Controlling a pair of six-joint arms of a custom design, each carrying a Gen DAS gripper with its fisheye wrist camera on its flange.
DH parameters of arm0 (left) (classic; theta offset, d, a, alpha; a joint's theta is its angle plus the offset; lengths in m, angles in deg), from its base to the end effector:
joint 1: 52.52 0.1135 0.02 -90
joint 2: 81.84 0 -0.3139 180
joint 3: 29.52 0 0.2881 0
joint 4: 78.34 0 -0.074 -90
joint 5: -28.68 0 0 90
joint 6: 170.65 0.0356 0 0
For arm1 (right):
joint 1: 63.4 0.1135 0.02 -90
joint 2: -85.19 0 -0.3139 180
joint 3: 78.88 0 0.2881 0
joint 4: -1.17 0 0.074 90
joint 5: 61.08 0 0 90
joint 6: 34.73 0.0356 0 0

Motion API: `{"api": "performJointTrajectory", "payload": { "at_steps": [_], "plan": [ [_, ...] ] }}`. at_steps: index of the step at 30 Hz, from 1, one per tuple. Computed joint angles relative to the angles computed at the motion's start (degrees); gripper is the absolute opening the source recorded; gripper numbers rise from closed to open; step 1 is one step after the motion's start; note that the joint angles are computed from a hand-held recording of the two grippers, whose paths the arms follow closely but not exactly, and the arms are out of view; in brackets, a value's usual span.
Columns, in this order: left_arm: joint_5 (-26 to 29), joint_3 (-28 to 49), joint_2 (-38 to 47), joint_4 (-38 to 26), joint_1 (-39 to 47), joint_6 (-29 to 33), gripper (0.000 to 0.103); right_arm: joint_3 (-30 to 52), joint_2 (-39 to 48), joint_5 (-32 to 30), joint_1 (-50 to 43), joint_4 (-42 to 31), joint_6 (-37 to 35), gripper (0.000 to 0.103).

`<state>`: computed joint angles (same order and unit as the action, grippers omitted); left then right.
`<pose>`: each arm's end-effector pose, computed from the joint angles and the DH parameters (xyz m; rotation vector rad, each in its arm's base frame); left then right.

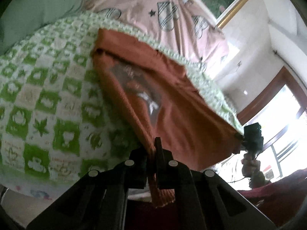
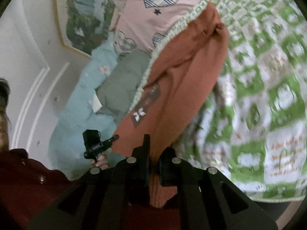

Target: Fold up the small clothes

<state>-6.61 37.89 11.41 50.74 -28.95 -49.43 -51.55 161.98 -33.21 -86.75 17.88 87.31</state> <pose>0.3038 0.1008 0.2093 0.2964 2.3263 -0.9502 0.2069 -0.0550 0.1511 0.3342 1.9982 1.2357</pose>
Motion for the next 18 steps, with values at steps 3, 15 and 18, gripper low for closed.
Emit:
{"api": "performJointTrajectory", "payload": {
  "at_steps": [3, 15, 18],
  "plan": [
    [2.0, 1.5, -1.3, 1.0, -0.4, -2.4, 0.004, 0.5, -0.4, -0.9, -1.1, 7.4, 6.5, 0.008],
    [0.1, 15.8, 5.1, 29.7, -7.3, -35.3, 0.004, 20.6, 7.5, 7.0, -2.9, 4.0, 9.6, 0.008],
    [-5.6, 26.5, 12.5, 29.5, -10.7, -39.6, 0.004, 29.1, 12.4, 10.6, -2.0, -2.5, 7.4, 0.008]
  ]
}}
